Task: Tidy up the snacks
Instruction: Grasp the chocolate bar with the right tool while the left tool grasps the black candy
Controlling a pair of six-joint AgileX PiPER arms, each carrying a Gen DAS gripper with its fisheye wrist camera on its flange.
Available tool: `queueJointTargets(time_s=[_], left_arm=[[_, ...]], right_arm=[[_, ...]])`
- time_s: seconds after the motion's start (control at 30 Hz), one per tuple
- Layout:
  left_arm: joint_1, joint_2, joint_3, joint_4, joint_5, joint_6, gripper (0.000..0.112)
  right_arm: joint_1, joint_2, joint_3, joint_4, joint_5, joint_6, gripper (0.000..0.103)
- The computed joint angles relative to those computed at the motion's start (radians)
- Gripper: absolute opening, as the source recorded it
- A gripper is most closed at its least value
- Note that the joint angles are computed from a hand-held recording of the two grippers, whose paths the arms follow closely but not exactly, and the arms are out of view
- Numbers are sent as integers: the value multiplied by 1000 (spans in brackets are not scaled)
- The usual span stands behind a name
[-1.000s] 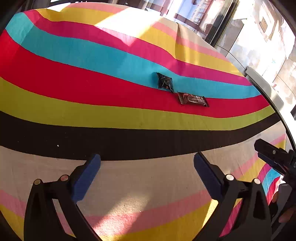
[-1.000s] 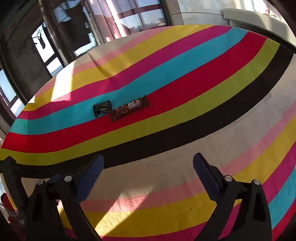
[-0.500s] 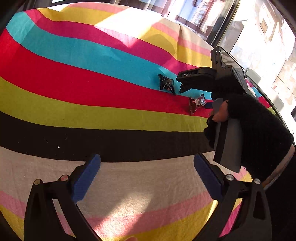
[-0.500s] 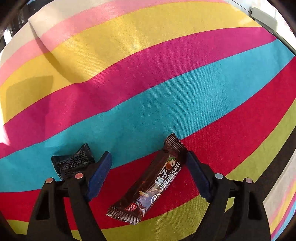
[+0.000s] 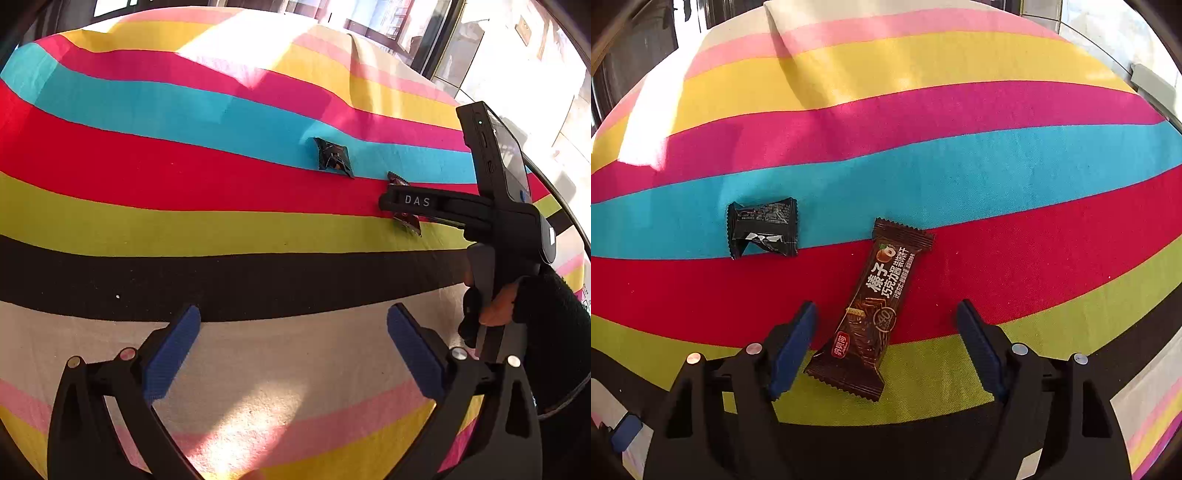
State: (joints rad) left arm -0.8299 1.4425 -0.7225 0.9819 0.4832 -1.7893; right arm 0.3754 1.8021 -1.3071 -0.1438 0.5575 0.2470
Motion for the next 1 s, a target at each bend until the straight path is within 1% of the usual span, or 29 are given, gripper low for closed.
queueJointTargets(time_s=[0.03, 0.07, 0.1, 0.13, 0.2, 0.3, 0.37, 0.4, 0.47, 0.5, 0.53, 0.6, 0.63, 0.67, 0.7, 0.73, 0.8, 0.83, 0.87, 0.9, 0.97, 1.0], left_arm=[[6, -9, 11, 13, -14, -14, 101], [13, -18, 22, 29, -31, -34, 101], [18, -27, 35, 48, -46, -56, 101], [24, -37, 46, 64, -60, -75, 101], [35, -50, 63, 95, -87, -110, 101], [42, -58, 73, 117, -104, -134, 101], [40, -56, 67, 102, -98, -119, 101], [38, -53, 61, 89, -92, -104, 101], [31, -37, 38, 43, -67, -50, 101], [24, -31, 27, 15, -50, -17, 101], [18, -26, 18, -6, -36, 9, 101], [14, -23, 10, -29, -24, 36, 101], [16, -25, 9, -38, -25, 48, 101], [20, -22, 5, -48, -27, 62, 101], [20, -20, -1, -61, -21, 76, 101], [14, -12, -17, -90, -1, 103, 101], [-6, 30, -80, -164, 79, 182, 101], [-11, 62, -122, -204, 117, 240, 101], [-2, 85, -154, -242, 120, 300, 101], [16, 104, -182, -275, 108, 340, 101], [63, 140, -244, -339, 79, 379, 101], [83, 168, -287, -352, 76, 385, 101]], right_arm=[[-3, -8, 6, 41, -8, -67, 57], [0, -11, 0, 57, 8, -103, 29], [-7, -24, 4, 97, 28, -150, 23], [-18, -49, 28, 142, 31, -199, 23], [-41, -123, 116, 211, -1, -294, 23], [-105, -230, 245, 383, -32, -484, 23], [-138, -297, 328, 430, -49, -574, 23], [-153, -353, 401, 448, -61, -614, 23], [-190, -370, 453, 530, -71, -717, 23], [-200, -386, 478, 560, -92, -755, 24], [-184, -398, 500, 566, -109, -753, 24], [-193, -371, 478, 581, -103, -781, 26], [-183, -378, 480, 556, -112, -758, 29], [-133, -362, 474, 526, -121, -707, 34], [-122, -387, 486, 473, -117, -666, 34], [-110, -412, 505, 429, -119, -627, 34], [-109, -415, 509, 436, -122, -634, 25], [-108, -418, 513, 428, -124, -627, 25], [-111, -417, 513, 435, -124, -633, 25], [-124, -411, 510, 473, -120, -670, 25], [-149, -403, 505, 550, -106, -743, 25], [-161, -401, 505, 582, -99, -774, 25]])
